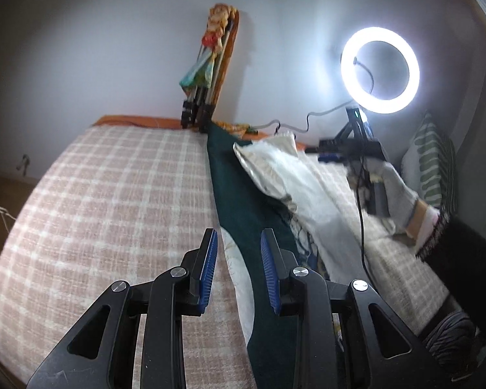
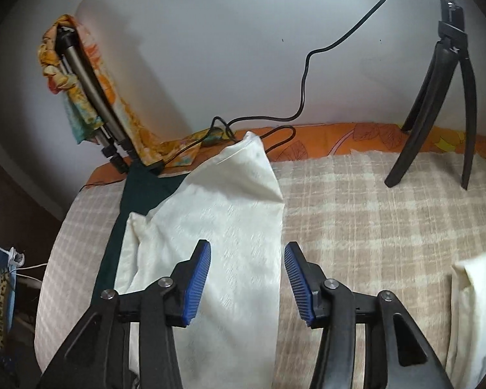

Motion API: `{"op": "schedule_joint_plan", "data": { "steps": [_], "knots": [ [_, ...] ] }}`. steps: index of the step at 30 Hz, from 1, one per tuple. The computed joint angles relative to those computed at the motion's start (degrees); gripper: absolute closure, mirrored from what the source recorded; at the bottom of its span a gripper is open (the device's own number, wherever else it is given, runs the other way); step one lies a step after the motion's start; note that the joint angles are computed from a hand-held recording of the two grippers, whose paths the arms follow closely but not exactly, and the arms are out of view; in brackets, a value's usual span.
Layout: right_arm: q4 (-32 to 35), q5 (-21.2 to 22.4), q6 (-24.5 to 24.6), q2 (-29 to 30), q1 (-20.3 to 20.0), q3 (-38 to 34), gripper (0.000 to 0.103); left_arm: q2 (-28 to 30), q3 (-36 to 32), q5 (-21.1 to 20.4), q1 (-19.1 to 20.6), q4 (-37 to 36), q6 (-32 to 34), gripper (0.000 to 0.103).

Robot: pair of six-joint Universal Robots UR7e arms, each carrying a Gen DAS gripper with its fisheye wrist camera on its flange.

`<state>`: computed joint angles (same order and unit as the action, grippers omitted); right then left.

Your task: Fold small clothes

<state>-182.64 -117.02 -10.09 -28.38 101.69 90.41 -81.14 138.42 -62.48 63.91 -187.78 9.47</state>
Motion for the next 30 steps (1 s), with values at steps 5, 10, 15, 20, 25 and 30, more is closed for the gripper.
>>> {"op": "schedule_joint_plan", "data": {
  "steps": [5, 10, 15, 20, 25, 30],
  "knots": [
    [3.5, -2.7, -5.5, 6.2, -0.9, -10.7, 0.048, 2.3, -1.5, 1.1, 1.3, 2.1, 1.0, 0.077],
    [7.0, 1.0, -2.1, 8.5, -3.3, -16.2, 0.059, 3.7, -3.4, 1.0, 2.0, 2.9, 0.6, 0.077],
    [7.3, -0.8, -1.2, 10.3, -4.0, -19.5, 0.103, 4.5, -4.3, 0.4, 2.0, 4.1, 0.7, 0.077],
    [6.8, -4.2, -0.6, 11.2, -3.5, -21.1, 0.098, 4.9, -4.5, 0.2, 2.0, 5.0, 0.1, 0.077],
    [4.0, -3.5, 0.2, 7.3, -3.0, -15.1, 0.081, 4.5, -3.9, -0.7, 1.8, 4.0, 0.7, 0.077],
    [0.6, -4.5, -0.6, 2.5, -1.0, -6.9, 0.072, 3.7, -2.6, -1.5, 1.4, 2.2, 1.9, 0.077]
  ]
}}
